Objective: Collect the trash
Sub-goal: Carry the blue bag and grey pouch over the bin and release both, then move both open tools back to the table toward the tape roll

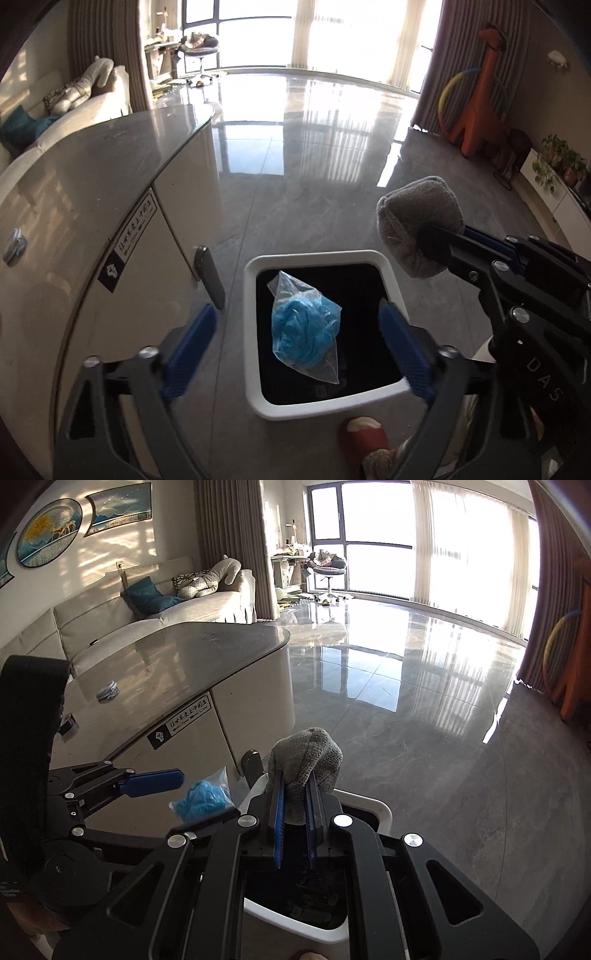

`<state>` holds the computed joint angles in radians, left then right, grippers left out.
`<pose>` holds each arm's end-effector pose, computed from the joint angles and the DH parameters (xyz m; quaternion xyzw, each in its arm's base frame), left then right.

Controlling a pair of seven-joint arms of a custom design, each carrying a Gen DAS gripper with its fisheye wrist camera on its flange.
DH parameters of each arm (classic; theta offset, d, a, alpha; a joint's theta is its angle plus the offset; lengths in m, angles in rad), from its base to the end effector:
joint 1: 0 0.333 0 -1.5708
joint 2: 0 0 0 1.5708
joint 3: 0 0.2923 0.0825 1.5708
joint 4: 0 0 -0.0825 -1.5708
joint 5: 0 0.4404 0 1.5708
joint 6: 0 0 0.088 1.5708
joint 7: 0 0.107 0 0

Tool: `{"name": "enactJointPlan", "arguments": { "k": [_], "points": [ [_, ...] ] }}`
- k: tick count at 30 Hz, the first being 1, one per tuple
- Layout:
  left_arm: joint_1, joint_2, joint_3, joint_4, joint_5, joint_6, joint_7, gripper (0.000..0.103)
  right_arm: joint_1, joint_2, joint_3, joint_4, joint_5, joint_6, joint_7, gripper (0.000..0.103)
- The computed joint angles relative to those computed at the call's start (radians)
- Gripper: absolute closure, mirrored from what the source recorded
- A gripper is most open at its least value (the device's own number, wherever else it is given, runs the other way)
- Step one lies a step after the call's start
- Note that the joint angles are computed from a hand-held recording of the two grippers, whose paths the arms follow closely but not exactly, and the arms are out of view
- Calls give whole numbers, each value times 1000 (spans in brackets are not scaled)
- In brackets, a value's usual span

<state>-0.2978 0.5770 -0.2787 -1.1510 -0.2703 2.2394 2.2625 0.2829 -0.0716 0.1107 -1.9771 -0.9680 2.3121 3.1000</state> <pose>0.7009 -0.3917 0.5098 -0.2338 0.9178 -0.3139 0.0667 0.5879 0.2281 0.5081 -0.4203 0.7934 -0.3657 0.2453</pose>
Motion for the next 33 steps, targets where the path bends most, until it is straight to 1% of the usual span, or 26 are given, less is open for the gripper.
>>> {"name": "enactJointPlan", "arguments": {
  "k": [1, 2, 5, 7, 9, 11, 14, 17, 21, 22, 23, 24, 25, 26, 28, 29, 33],
  "points": [
    [-16, -4, 14, -16, 30, 39, -2, 5, -1, -6, -2, -8, 5, 1, 0, 92],
    [-16, -12, 12, -37, 37, 61, 14, 5, -3, -12, -3, -16, 7, 4, 3, 92],
    [-20, -10, 12, -38, 47, 64, 16, 5, -10, -15, -5, -25, 16, 11, 5, 92],
    [-20, -11, 10, -36, 46, 48, 11, 5, -13, -23, -4, -40, 20, 21, 9, 92],
    [-19, -22, 12, -51, 48, 64, 5, 5, -15, -16, -3, -35, 27, 26, 6, 92],
    [-18, -14, 13, -36, 48, 53, -4, 5, -15, -11, -3, -30, 34, 29, -3, 91],
    [-16, -8, 14, -28, 43, 60, -24, 5, -15, -7, -5, -32, 43, 41, -9, 91],
    [-14, -29, 24, -64, 57, 114, -36, 5, -18, 3, -10, -28, 53, 56, -8, 91],
    [-18, -36, 54, -76, 109, 158, -82, 5, -22, 10, -18, -33, 78, 86, -16, 91],
    [-15, -33, 57, -71, 116, 163, -93, 5, -21, 20, -19, -23, 93, 87, -29, 90],
    [-13, -25, 61, -57, 121, 158, -108, 5, -20, 30, -20, -13, 114, 87, -51, 82],
    [-9, -17, 62, -42, 122, 149, -122, 5, -19, 40, -25, -4, 147, 92, -88, 71],
    [-3, -10, 61, -28, 120, 143, -135, 5, -19, 52, -29, 5, 181, 98, -129, 26],
    [6, -5, 58, -17, 110, 140, -145, 5, -19, 64, -31, 16, 212, 75, -160, 5],
    [9, 12, 66, 16, 115, 130, -181, 5, -25, 61, -45, -5, 291, 135, -216, 4],
    [14, 16, 65, 24, 112, 132, -190, 5, -25, 57, -46, -8, 294, 129, -208, 4],
    [35, 37, 63, 62, 94, 140, -224, 5, -23, 46, -37, 4, 201, 102, -159, 4]
  ]
}}
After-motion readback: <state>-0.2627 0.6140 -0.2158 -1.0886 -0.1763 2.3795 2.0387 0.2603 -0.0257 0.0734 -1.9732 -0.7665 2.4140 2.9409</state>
